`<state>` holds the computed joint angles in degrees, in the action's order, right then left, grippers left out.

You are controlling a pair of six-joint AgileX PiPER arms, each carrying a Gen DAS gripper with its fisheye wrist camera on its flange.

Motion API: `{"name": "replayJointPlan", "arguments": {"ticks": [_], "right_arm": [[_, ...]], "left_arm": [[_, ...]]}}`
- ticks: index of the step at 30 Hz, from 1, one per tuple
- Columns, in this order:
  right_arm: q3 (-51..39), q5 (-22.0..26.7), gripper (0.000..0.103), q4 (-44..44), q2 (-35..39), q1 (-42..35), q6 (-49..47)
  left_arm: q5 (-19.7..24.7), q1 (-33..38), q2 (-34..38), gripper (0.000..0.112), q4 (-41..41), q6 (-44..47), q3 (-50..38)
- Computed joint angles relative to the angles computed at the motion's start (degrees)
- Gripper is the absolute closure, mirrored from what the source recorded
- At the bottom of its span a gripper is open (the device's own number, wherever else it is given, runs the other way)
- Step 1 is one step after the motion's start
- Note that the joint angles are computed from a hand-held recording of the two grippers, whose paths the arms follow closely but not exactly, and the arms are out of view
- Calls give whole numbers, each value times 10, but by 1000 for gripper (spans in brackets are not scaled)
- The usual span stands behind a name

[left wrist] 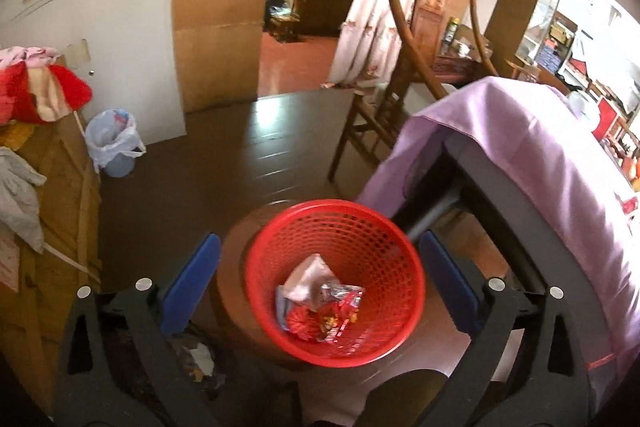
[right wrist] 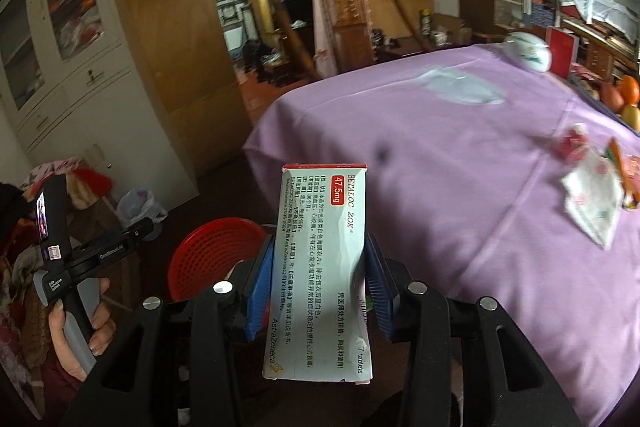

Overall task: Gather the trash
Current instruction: 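Open the left tool over the basket while the right tool drops the medicine box in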

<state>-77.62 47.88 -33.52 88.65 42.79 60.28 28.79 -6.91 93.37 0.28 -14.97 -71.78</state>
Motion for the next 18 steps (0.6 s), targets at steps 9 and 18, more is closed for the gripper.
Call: {"name": "replayJointPlan", "arguments": {"ticks": [9,18], "right_arm": [[-178,-10,60,106,155,9,-125],[-485,62,46,235,357,-6,-254]], "left_arm": [[-9,71,-2,16,-44,57,22],[-1,122,10,16,-56,79,18]]}}
